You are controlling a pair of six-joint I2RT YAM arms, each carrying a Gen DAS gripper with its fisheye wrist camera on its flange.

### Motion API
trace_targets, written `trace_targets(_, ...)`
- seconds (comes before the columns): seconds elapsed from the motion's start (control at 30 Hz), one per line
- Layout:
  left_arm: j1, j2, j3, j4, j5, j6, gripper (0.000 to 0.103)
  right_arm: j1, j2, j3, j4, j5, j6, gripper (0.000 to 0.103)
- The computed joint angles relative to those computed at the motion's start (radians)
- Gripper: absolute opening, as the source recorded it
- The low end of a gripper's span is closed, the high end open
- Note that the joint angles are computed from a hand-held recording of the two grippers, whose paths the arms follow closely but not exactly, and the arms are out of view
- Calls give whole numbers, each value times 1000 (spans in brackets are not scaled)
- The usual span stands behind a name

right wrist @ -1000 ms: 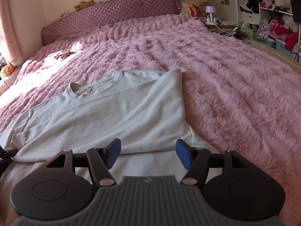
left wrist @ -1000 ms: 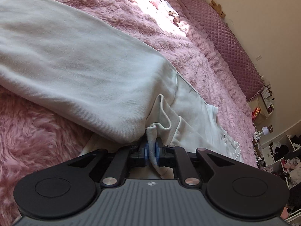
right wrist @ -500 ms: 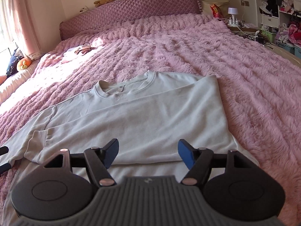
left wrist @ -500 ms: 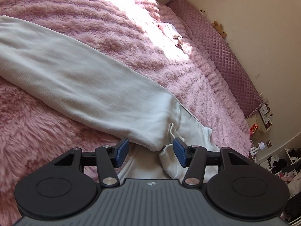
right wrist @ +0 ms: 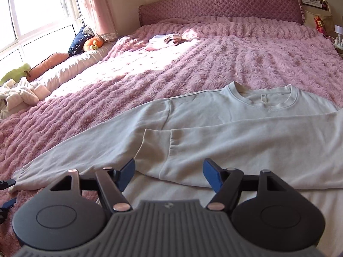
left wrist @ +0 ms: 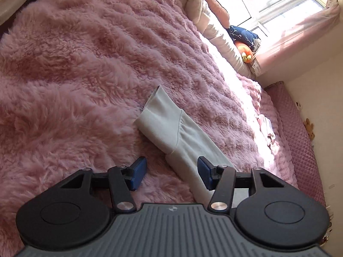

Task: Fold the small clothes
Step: 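Lift the cuff with the left gripper and fold it across the body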

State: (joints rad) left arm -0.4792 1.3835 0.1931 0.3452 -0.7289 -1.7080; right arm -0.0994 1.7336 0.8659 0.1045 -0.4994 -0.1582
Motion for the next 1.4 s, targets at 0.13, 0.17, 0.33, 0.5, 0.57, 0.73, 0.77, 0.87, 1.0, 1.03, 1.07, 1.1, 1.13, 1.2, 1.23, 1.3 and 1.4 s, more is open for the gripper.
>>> trace_targets(0.13,120,86,-38,218,77,88,62,54,-1,9,-13,32,15,67)
trace_targets(0.17,143,110,-35,259,88,112,62,61,-3,9,-17,36,14,67)
trace_targets(0.33,212,145,-43,397,164,214,8,58,-17,-5,-25,40,-4,69)
trace_targets(0.5,140,36,-15,354,65,257,8,3,-9,0,-66,17,-45,69)
trace_targets(0.57,139,13,7,401,79,304,8,-30,-18,-7,-71,4,-65,69)
trace_targets(0.73,75,13,184,419,94,447,8,-153,-41,-6,-116,-55,-107,71)
trace_targets(0.77,61,37,222,446,115,478,8,-179,-42,0,-128,-66,-116,72)
trace_targets(0.87,10,145,365,506,174,561,8,-254,-45,16,-156,-98,-140,72)
trace_targets(1.0,-66,319,583,519,247,611,8,-352,-52,27,-178,-143,-158,72)
trace_targets(1.03,-83,360,631,523,262,617,8,-379,-51,35,-192,-157,-165,72)
trace_targets(1.07,-104,419,695,531,284,625,8,-412,-47,46,-208,-172,-180,72)
trace_targets(1.1,-125,471,756,527,297,626,8,-437,-42,55,-222,-182,-196,72)
trace_targets(1.13,-141,510,808,514,307,627,8,-464,-36,64,-235,-192,-213,72)
trace_targets(1.2,-177,619,938,484,344,623,8,-508,-20,91,-270,-210,-241,72)
trace_targets(1.23,-191,669,998,471,364,613,8,-535,-8,108,-294,-222,-263,72)
trace_targets(1.3,-224,785,1136,433,405,599,8,-586,14,139,-333,-242,-305,72)
trace_targets(1.4,-266,933,1325,345,444,604,8,-649,58,184,-362,-259,-346,72)
